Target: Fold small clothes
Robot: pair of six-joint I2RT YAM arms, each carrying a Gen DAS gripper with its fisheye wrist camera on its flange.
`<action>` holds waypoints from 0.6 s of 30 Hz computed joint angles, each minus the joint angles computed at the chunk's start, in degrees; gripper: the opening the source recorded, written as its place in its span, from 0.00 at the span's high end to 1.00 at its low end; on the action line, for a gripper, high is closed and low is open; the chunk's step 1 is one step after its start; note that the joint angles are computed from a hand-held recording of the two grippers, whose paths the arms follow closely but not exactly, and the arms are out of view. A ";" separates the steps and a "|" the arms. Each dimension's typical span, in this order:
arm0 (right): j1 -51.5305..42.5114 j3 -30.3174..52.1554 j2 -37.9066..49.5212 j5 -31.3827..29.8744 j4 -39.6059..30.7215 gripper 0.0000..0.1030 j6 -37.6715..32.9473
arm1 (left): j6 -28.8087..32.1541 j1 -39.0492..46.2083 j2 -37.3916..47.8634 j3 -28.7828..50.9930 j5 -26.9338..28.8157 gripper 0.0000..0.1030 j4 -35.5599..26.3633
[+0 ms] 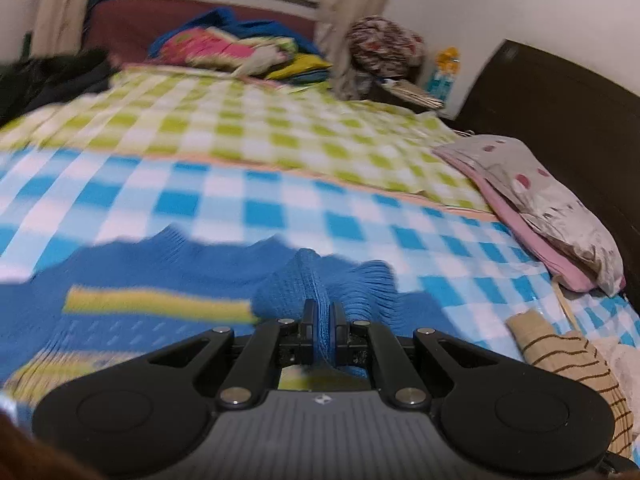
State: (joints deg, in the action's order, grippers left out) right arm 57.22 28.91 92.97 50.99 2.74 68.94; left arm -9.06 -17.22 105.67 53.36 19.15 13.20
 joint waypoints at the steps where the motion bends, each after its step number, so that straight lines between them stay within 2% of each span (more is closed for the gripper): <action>1: 0.48 1.91 1.48 -0.39 -0.21 0.69 -1.13 | 0.15 1.46 0.21 -1.25 1.05 0.88 1.09; 7: -0.17 12.03 7.60 -3.69 -1.06 0.68 -9.39 | 1.53 5.95 2.10 -8.18 4.01 0.87 7.42; 10: -0.97 17.55 9.95 -4.63 -2.15 0.68 -15.31 | 1.52 9.31 1.24 -12.11 8.40 0.81 9.90; 13: -1.27 22.97 12.61 -5.01 -3.64 0.68 -19.07 | 4.78 13.17 -1.04 -16.88 10.73 0.72 11.96; 18: -2.81 31.73 19.00 -9.86 -1.92 0.68 -26.09 | 10.91 21.18 -3.56 -21.84 15.71 0.70 10.75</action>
State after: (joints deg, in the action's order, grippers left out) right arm 54.42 60.64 111.97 41.13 0.81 42.85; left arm 1.85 3.96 102.11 31.52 34.86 23.94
